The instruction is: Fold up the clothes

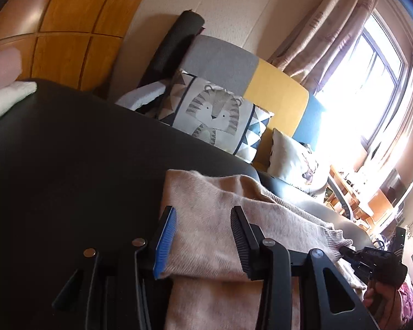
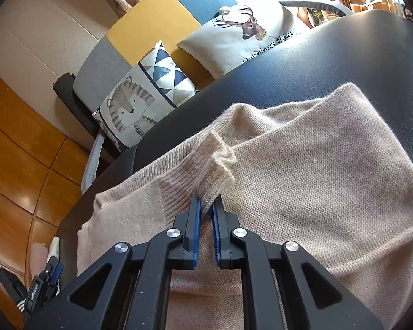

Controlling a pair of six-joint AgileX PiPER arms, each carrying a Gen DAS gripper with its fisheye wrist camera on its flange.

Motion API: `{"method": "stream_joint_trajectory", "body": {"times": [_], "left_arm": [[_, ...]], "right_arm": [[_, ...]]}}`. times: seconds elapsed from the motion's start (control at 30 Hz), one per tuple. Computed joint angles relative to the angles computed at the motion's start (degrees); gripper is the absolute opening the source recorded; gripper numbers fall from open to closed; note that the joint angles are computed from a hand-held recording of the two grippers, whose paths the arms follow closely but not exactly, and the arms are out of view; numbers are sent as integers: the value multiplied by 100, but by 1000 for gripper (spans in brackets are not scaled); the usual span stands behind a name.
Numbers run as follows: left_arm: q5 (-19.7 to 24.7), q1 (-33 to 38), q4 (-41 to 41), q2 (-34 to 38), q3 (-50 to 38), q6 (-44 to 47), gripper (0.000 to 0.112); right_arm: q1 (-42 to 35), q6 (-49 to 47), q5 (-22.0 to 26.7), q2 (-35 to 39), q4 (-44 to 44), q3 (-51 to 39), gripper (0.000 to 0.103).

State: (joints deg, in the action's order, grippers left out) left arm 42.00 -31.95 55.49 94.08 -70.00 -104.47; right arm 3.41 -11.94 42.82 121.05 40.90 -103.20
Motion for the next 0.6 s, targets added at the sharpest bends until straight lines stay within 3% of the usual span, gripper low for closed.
{"method": "stream_joint_trajectory", "body": {"times": [0.13,0.2,0.27,0.47,0.6], "left_arm": [[-47,434,-871,935,-1164,1606,42],[180,488,-1263,1310,-1533,2238,42],[286,565,-1602,1488,-1703,2564,42],[287,591,-1510,1409,-1553,2389,42],[242,596,-1239,1185,-1157,1762,41]], "right_arm": [[78,252,-279,-196,-469,204,8],[102,532,-110,-97,-972,45,11],[12,526,116,-1,-934,-41,17],[-77,415,-687,-602,-864,721,21],[247,-179,-805,-615,-1116,387,21]]}}
